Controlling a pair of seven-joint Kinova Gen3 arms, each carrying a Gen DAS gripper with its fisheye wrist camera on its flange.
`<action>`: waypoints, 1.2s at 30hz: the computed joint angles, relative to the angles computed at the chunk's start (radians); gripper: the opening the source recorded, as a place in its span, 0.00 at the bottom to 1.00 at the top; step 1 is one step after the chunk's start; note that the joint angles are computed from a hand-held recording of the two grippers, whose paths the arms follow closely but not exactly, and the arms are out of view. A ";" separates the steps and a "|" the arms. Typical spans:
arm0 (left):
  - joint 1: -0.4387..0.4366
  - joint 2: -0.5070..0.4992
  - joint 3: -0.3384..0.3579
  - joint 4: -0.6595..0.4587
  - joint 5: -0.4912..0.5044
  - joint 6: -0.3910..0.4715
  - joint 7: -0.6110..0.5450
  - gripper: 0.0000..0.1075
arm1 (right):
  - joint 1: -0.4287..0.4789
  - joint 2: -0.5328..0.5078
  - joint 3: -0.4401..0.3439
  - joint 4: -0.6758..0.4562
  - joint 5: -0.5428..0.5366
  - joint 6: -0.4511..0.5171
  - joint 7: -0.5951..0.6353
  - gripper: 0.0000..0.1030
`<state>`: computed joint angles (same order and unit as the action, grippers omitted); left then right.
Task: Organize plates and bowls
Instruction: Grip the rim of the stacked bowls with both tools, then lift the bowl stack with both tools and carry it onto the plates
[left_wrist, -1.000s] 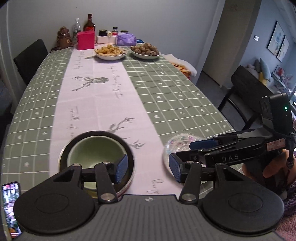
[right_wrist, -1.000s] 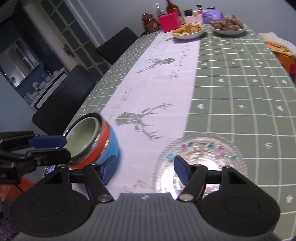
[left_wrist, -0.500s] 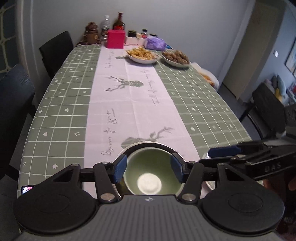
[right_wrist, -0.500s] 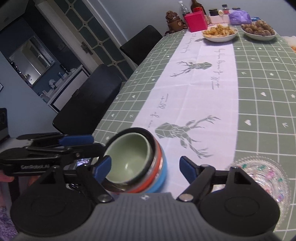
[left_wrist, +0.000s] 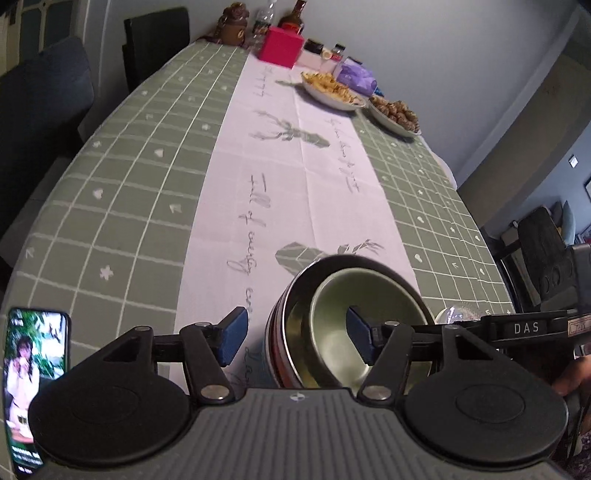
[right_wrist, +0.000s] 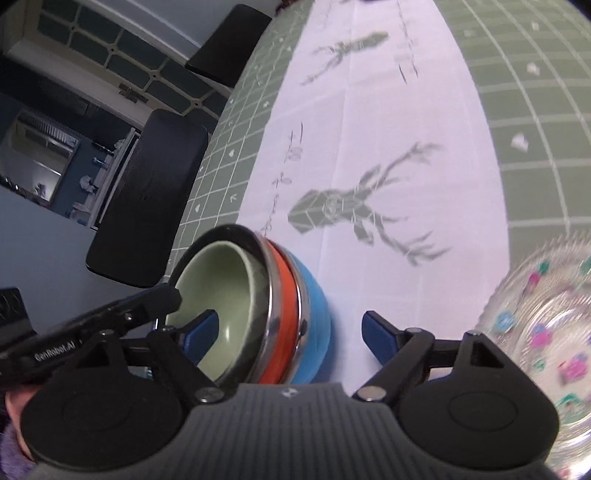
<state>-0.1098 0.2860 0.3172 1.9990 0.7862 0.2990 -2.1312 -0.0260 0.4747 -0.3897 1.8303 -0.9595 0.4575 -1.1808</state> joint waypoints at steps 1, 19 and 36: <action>0.004 0.009 -0.010 -0.008 -0.008 0.019 0.014 0.67 | -0.002 0.003 0.001 0.000 -0.001 -0.003 -0.002 0.81; -0.055 0.127 -0.045 -0.049 0.155 0.214 0.006 0.67 | 0.041 0.081 -0.006 0.010 -0.211 0.080 0.125 0.74; 0.022 0.120 -0.100 -0.032 0.211 0.165 -0.013 0.57 | 0.003 0.078 0.077 0.054 -0.392 0.133 0.244 0.62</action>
<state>-0.0875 0.4062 0.2174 1.9666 0.9975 0.4640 -2.1441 -0.0233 0.5529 -0.3127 1.8847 -1.3518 0.5907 -0.9369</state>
